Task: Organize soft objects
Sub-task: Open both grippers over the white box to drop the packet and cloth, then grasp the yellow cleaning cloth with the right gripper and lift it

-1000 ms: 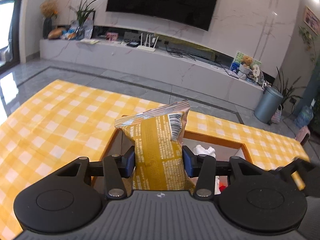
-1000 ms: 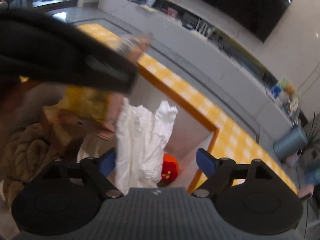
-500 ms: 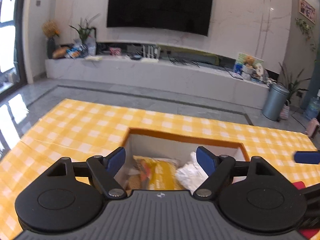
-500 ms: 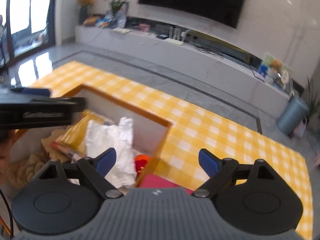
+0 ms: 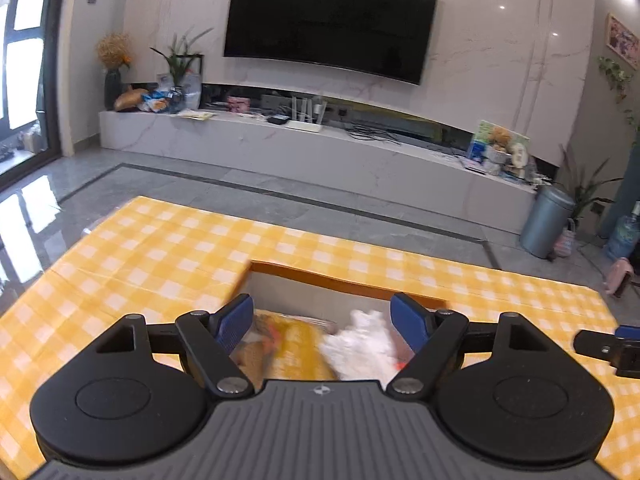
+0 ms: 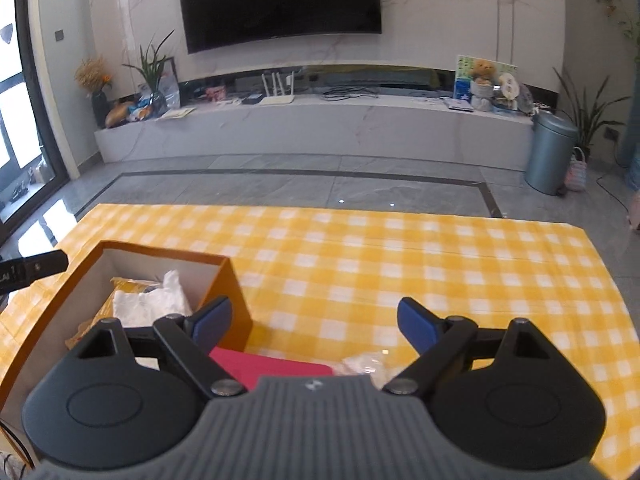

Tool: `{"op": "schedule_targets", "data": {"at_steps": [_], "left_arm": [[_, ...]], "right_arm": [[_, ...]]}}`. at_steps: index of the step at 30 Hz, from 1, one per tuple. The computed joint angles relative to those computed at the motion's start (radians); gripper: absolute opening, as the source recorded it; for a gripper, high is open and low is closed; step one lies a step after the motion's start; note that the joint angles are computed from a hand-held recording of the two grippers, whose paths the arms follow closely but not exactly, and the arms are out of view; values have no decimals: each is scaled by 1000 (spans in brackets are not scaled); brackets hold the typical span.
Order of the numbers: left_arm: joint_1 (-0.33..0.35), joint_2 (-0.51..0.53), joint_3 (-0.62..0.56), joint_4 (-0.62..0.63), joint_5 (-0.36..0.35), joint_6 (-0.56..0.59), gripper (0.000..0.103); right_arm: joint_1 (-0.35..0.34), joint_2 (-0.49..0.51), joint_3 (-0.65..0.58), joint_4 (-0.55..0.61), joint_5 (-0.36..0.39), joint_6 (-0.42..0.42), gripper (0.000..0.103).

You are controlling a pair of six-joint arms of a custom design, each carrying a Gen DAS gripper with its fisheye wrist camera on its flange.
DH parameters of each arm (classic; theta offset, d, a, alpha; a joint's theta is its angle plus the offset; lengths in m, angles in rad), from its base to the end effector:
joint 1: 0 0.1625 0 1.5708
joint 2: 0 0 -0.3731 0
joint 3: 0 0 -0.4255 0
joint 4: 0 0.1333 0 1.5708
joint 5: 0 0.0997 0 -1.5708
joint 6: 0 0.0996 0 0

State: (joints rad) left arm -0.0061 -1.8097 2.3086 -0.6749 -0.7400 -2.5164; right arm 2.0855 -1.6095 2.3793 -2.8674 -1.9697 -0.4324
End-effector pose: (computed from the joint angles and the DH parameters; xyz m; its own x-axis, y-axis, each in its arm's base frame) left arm -0.2379 -0.2054 0.2115 -0.6953 -0.5425 -0.4714 0.2859 0.3929 -0.8740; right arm 0.2908 -0.3220 0.2100 -0.6372 -0.5728 0.5155 -0.7628 0.5643 -0.3158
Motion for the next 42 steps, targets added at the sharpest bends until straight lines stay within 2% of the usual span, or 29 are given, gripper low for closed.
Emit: {"op": "schedule_targets", "data": {"at_steps": [4, 10, 13, 19, 22, 26, 28, 29, 33, 36, 38, 42], "left_arm": [[-18, 65, -22, -67, 36, 49, 92], [-17, 146, -28, -249, 107, 216, 92], [0, 175, -14, -390, 137, 386, 92], [49, 258, 5, -581, 181, 546, 93], [81, 275, 19, -658, 171, 623, 93], [103, 302, 22, -657, 148, 643, 93], [103, 308, 22, -654, 139, 639, 93], [105, 305, 24, -659, 138, 640, 93], [93, 292, 32, -665, 131, 648, 93], [89, 292, 35, -678, 134, 687, 93], [84, 302, 31, -663, 137, 690, 93], [80, 299, 31, -652, 141, 683, 93]], "right_arm": [[-25, -72, 13, 36, 6, -25, 88], [-82, -148, 42, 77, 27, -58, 88], [-120, -170, 61, 77, 32, -79, 88], [-217, -200, 101, 65, 58, -121, 88], [-268, -195, 107, 73, 61, -116, 88], [-310, -180, 99, 165, 6, -60, 88], [-324, -176, 101, 205, -29, -19, 82], [-334, -177, 101, 234, -22, -21, 77], [-354, -172, 88, 343, 27, -53, 76], [-332, -155, 105, 305, 12, -105, 75], [-327, -150, 102, 320, 11, -119, 68], [-324, -144, 105, 343, 18, -174, 68]]}}
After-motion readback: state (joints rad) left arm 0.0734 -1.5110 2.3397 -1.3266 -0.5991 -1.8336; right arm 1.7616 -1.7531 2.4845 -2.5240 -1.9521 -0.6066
